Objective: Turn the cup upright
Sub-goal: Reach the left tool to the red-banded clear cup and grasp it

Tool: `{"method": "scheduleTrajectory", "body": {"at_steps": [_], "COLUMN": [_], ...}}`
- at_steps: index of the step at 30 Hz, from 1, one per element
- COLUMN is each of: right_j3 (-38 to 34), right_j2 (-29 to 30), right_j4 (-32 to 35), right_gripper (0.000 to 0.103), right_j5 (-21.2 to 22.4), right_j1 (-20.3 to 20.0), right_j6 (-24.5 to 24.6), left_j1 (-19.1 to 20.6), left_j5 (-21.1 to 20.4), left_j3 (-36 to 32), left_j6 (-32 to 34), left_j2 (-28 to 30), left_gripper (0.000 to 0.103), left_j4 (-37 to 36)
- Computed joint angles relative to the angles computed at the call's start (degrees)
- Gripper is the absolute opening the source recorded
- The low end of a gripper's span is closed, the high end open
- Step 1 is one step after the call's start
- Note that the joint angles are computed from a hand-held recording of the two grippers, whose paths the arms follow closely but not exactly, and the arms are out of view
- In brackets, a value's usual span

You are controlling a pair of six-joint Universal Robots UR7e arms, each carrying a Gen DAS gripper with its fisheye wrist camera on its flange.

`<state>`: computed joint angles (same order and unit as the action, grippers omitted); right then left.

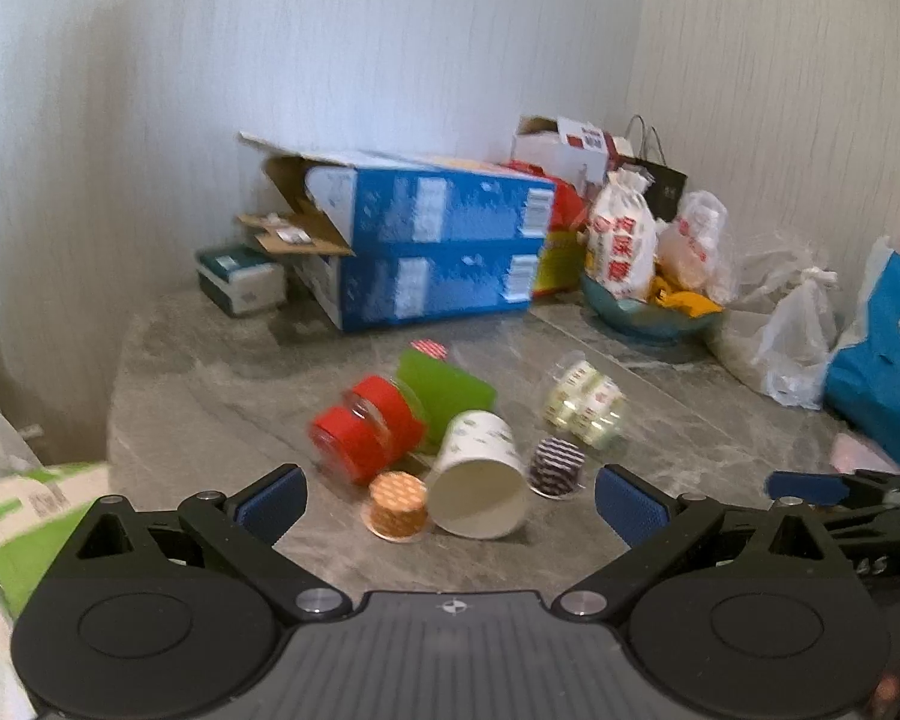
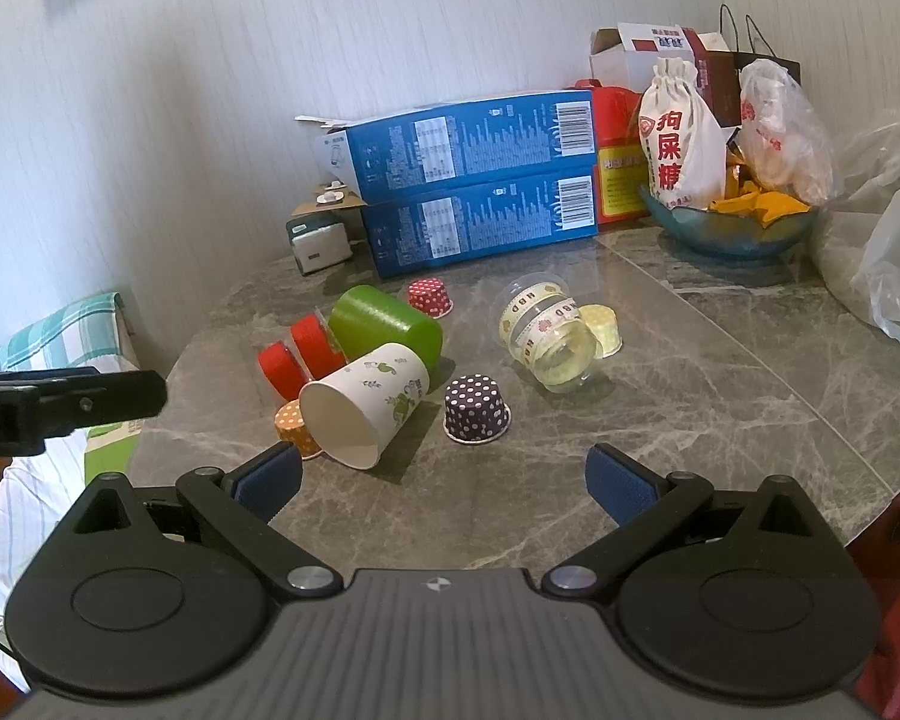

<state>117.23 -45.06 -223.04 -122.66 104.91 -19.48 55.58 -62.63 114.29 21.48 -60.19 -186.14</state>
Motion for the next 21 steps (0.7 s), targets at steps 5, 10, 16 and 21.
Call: {"method": "scheduleTrajectory", "body": {"at_steps": [5,10,16,21], "right_j3": [-0.2,-0.7,-0.1,1.2], "right_j2": [-0.1,-0.4,-0.9,-1.8], "right_j4": [0.7,2.2,2.5,2.3], "right_gripper": [0.102,0.102,0.102,0.102], "right_j5": [-0.3,-0.3,0.0,-0.4], "right_j1": [-0.1,-0.5,-0.8,-1.1], "right_j6": [0.1,1.1,1.8,2.5], "left_j1": [2.8,4.4,5.5,8.5], "left_j5": [-4.9,-4.4,-1.4,-4.0], "left_j3": [-2.8,-11.3,-28.2,-42.3], "left_j6": [3.6,9.6,16.6,15.6], "left_j2": [-0.2,3.0,11.5,18.2], "left_gripper": [0.103,0.103,0.103,0.093], "left_j4": [0.6,10.9,27.9,46.1]}}
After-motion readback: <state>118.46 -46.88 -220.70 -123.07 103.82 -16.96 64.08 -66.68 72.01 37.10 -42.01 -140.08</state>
